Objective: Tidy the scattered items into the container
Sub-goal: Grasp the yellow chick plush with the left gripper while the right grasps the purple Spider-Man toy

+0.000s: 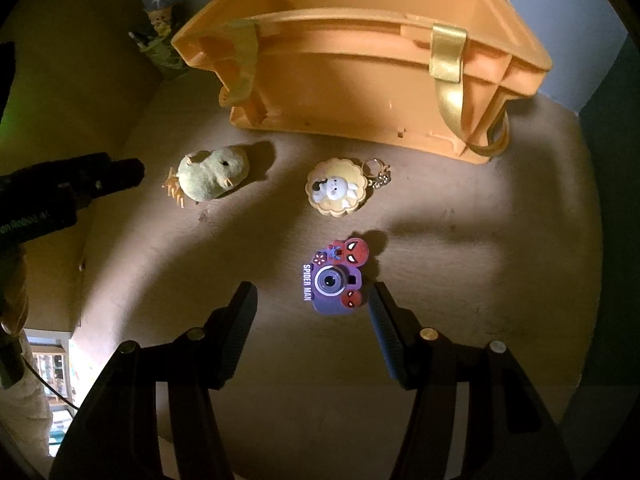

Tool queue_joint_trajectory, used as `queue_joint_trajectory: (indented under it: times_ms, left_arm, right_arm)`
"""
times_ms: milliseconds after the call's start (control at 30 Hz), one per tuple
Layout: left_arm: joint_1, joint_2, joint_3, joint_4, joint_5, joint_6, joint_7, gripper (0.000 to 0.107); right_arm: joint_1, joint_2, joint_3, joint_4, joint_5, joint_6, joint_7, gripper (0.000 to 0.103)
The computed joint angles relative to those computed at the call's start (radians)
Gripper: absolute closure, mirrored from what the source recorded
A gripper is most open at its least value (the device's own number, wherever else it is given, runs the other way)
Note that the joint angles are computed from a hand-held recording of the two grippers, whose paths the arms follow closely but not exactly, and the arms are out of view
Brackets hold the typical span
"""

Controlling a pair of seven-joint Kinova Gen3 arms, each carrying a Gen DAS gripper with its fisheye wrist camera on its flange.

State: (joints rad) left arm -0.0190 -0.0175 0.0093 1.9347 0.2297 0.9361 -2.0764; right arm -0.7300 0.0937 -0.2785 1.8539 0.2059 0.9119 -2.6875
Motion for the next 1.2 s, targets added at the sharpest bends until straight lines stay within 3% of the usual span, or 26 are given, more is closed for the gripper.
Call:
queue_joint_trajectory:
  times_ms: [667,1200]
  left_arm:
    - [0.032,0.138,0.041,-0.003,-0.032,-0.068,0.035,0.045]
    - [0.108,0.171,0.065,0.048,-0.176,-0.213,0.133,0.045]
  right_arm:
    - [-0.014,0.062,0.029,0.076,0.018,-0.119,-0.038,0.048]
    - [-0.023,0.117,0.051,0.058,0.008,-0.124,-0.010,0.048]
